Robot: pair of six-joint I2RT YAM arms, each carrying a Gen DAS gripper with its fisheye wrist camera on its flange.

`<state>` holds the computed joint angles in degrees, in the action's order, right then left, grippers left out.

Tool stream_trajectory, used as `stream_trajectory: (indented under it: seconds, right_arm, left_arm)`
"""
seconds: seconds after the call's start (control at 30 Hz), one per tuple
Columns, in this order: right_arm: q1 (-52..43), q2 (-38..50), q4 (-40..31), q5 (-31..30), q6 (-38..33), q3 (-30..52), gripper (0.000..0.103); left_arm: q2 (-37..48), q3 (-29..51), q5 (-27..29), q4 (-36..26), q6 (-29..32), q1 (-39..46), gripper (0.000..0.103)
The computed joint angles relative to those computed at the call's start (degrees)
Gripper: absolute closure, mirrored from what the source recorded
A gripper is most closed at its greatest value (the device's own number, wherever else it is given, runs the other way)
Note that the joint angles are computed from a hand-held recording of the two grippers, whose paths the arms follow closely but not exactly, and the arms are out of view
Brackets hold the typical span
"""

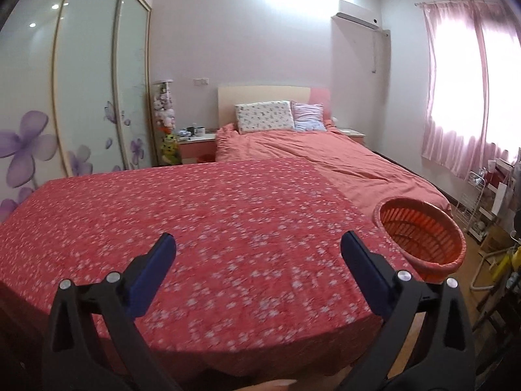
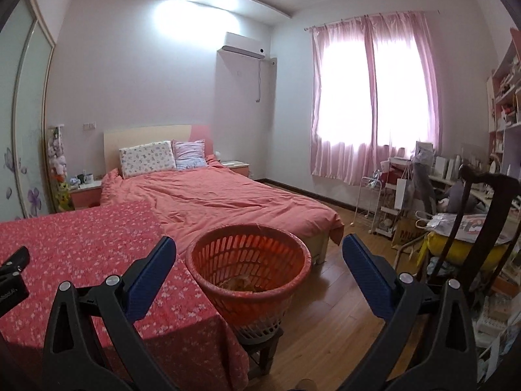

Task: Collect trash

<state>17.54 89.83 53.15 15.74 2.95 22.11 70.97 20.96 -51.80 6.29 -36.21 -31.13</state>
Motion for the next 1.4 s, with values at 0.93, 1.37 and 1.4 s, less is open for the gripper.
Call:
stream_trajectory:
  seconds: [0.93,1.37,1.4]
  right_arm:
    - [3.95,1.25,-11.27,-1.00,3.66,-0.10,0.002]
    - [4.25,2.61,-14.61,0.71,4.07,1.49,0.002]
    - [4.25,2.61,-14.72,0.72,4.06,1.53,0.002]
  left_arm:
    - [6.46,-1.67,3.96,-5.13,-14.66,-2.40,0.004]
    - [9.54,-0.31,5.33,-5.02,-15.49,-2.25,0.004]
    - [9.86,-0.08,5.49,-5.10,-15.67,-2.24,0.004]
